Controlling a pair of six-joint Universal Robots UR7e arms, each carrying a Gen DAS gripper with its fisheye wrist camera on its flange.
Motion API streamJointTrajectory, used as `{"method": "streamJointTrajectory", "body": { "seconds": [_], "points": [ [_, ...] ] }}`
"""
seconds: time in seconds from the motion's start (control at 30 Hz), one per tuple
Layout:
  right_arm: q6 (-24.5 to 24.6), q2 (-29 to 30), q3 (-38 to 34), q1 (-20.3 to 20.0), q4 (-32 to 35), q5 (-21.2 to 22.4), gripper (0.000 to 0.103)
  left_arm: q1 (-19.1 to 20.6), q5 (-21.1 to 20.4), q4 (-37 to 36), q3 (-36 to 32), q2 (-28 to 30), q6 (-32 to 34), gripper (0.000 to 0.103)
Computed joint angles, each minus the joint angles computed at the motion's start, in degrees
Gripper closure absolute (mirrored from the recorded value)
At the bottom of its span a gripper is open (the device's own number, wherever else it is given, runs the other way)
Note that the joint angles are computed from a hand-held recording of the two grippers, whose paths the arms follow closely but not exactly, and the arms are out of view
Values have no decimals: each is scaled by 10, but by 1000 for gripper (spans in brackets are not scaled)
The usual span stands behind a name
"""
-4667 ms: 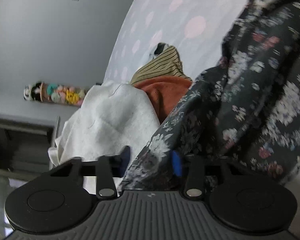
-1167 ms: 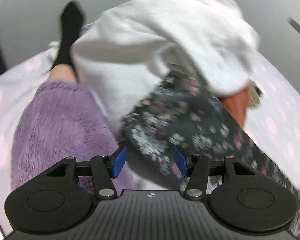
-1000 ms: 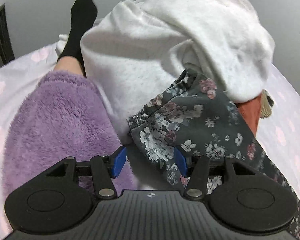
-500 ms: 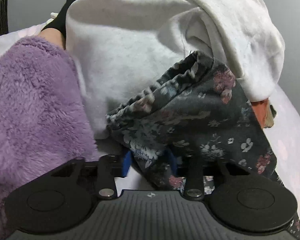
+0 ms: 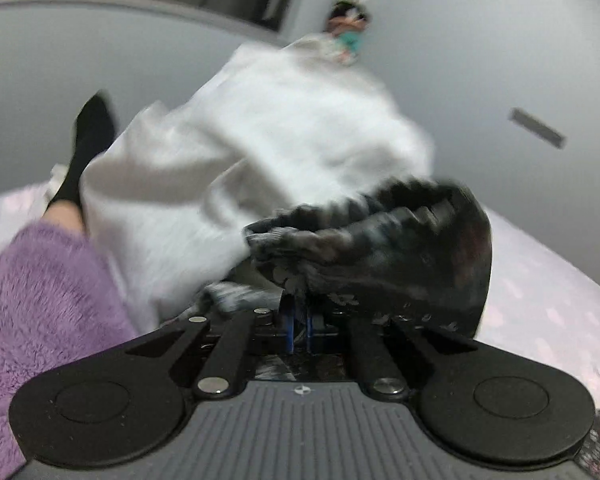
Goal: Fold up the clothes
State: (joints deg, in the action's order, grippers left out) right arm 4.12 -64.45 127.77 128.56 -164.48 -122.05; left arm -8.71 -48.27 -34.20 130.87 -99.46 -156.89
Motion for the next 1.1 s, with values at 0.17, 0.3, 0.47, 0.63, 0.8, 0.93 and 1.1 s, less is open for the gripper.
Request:
{"method": "streamJointTrajectory", "body": {
  "seconds": [0.17, 0.3, 0.47, 0.63, 0.8, 0.93, 1.1],
  "points": [
    [-8, -1, 8, 2, -24, -3, 43, 11, 60, -49, -16, 63, 97, 100],
    [-16, 0, 13, 6, -45, -5, 39, 14, 73, -82, -26, 91, 153, 100],
    [-24, -2, 18, 7, -59, -3, 38, 50, 18, -71, -43, 85, 106, 100],
    [-23, -1, 17, 5, -59, -1, 37, 106, -68, -74, -25, -26, 7, 100],
    [-20, 0, 15, 4, -54, -2, 37, 151, -78, -107, 15, -135, 9, 98],
    [-19, 1, 13, 4, -50, -2, 37, 189, -71, -130, 27, -170, 52, 91],
    [-17, 2, 12, 3, -47, -1, 37, 193, -71, -132, 18, -166, 122, 78]
  ]
}}
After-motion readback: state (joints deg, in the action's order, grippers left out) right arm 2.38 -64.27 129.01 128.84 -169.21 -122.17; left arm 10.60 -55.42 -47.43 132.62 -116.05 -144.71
